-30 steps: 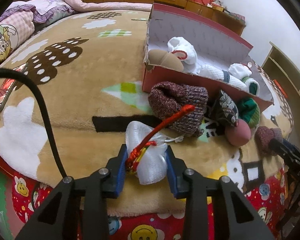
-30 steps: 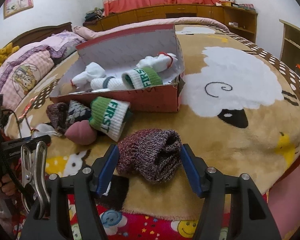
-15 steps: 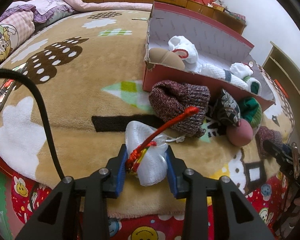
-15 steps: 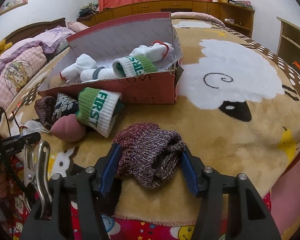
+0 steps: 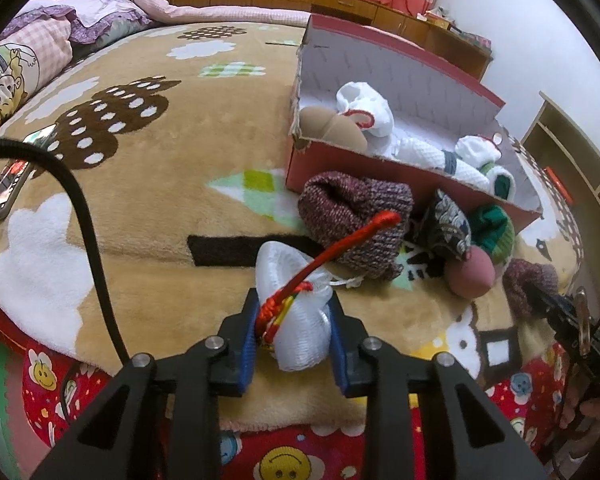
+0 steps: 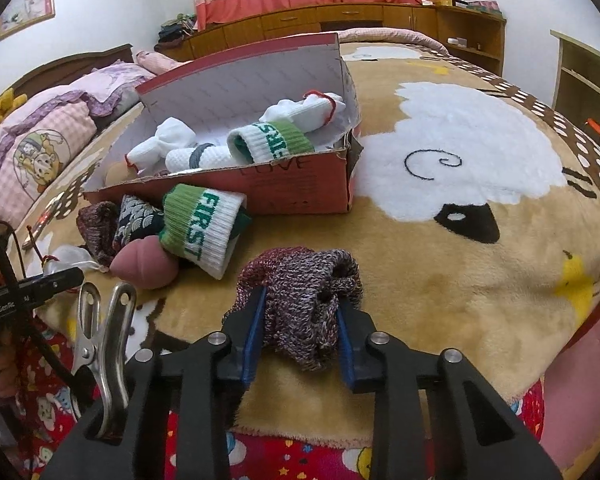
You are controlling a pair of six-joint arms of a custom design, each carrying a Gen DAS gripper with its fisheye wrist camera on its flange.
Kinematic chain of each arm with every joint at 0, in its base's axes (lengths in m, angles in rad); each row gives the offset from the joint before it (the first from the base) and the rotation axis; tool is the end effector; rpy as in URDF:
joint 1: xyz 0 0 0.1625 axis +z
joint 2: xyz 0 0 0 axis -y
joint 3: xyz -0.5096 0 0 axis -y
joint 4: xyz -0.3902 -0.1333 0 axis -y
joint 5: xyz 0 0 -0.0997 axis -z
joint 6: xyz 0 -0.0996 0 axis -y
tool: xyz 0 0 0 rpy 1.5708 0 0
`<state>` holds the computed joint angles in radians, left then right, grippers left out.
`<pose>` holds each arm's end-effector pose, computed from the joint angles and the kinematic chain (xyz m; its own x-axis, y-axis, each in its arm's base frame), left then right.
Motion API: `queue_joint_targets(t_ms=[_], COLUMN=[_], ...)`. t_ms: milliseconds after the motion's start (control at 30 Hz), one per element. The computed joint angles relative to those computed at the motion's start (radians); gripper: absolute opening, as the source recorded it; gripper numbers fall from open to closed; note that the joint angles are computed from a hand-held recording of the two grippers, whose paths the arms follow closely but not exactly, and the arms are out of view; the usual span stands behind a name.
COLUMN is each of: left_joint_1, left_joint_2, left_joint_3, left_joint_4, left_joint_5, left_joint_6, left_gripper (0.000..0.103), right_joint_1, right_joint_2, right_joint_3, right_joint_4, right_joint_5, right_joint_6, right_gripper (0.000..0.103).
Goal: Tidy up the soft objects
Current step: 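Grasp the white mesh bag with red string with left while right grasps the maroon knit sock, then carry the mesh bag with left and the maroon sock with right into the shoebox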
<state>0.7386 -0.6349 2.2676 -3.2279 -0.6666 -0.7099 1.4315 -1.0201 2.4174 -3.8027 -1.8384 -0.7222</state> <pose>-0.2179 -0.4845 0.0162 -0.8082 -0.1017 -0.5800 0.2801 0.8000 -0.5306 0.0404 -0.4824 0.2218 -0.7579 -0.1935 0.6231 -0.5434 0.7157 -0.4387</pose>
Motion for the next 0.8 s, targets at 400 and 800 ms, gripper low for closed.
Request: queue_joint_targets(t_ms=[400,800], left_joint_1=[-0.054,-0.092], left_joint_2=[-0.019,-0.019], left_joint_3=[0.014,-0.037], left_joint_4=[-0.049,-0.062], left_joint_5=[0.009,0.032], left_joint_6=[0.019,0.110], left_gripper=[0.030,0.030], right_joint_1=[0.006,0.039], right_joint_2=[-0.045,-0.088], right_joint_3=[0.022,0.014], right_joint_4=[0.023,0.060], right_joint_5=[0.041,0.080], right_joint_6=[0.023,0.013], right_gripper=[0.029,0.029])
